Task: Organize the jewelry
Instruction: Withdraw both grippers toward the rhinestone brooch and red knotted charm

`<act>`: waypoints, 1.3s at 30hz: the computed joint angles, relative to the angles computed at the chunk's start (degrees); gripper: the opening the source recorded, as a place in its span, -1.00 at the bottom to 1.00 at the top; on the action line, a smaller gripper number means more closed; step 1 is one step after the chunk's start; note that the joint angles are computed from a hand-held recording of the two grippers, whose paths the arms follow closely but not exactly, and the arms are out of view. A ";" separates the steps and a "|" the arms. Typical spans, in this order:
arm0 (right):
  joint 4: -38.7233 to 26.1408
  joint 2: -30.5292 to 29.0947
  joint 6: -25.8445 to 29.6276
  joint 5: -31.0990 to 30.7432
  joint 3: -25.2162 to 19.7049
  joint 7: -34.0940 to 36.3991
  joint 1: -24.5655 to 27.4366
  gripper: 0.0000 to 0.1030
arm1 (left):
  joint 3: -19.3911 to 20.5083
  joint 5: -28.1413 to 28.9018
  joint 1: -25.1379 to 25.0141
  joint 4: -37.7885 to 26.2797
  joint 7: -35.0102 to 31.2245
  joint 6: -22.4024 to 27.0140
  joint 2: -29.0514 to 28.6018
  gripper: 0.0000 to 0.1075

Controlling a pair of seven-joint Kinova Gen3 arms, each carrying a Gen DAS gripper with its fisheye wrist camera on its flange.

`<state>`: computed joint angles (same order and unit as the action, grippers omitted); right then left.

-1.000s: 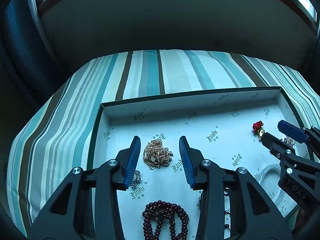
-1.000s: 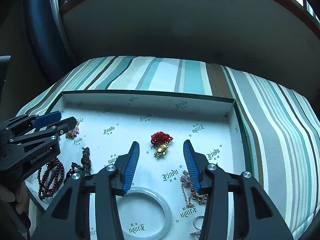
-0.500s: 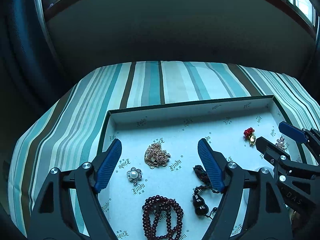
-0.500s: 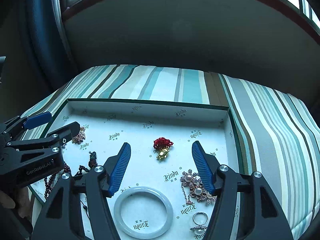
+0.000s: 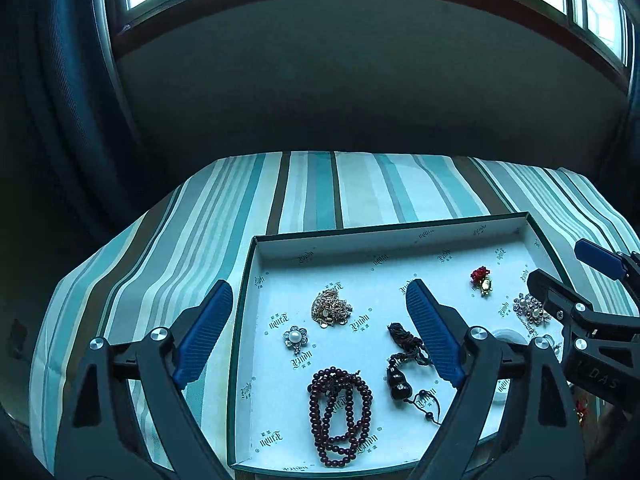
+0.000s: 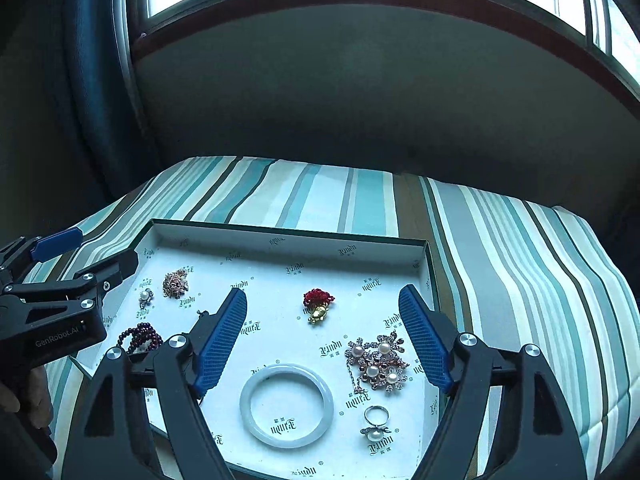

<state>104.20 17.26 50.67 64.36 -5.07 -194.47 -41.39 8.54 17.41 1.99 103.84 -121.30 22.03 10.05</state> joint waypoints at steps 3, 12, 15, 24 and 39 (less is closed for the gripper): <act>0.93 -1.07 1.88 -0.05 -0.68 -0.96 -1.23 0.50 | 0.19 1.87 -1.19 1.43 -1.71 0.60 -2.05 0.64; 4.98 -3.39 6.79 -2.00 -4.36 -6.47 -4.43 0.50 | -2.96 10.49 -1.66 8.12 -10.26 3.23 -8.66 0.65; 6.37 -3.66 7.95 -3.12 -5.54 -9.11 -5.67 0.50 | -4.64 11.88 -0.86 10.10 -11.81 4.16 -10.37 0.66; 8.85 -3.74 11.76 -5.99 -8.32 -16.21 -10.31 0.50 | -8.83 14.10 0.78 15.25 -15.60 6.15 -14.66 0.66; 7.37 -0.12 19.17 -11.00 -10.21 -18.18 -18.36 0.50 | -12.10 13.69 0.66 23.07 -19.63 7.34 -17.46 0.66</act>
<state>111.57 17.14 69.84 53.35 -15.28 -212.65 -59.75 -3.55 31.09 2.65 126.91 -140.93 29.38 -7.41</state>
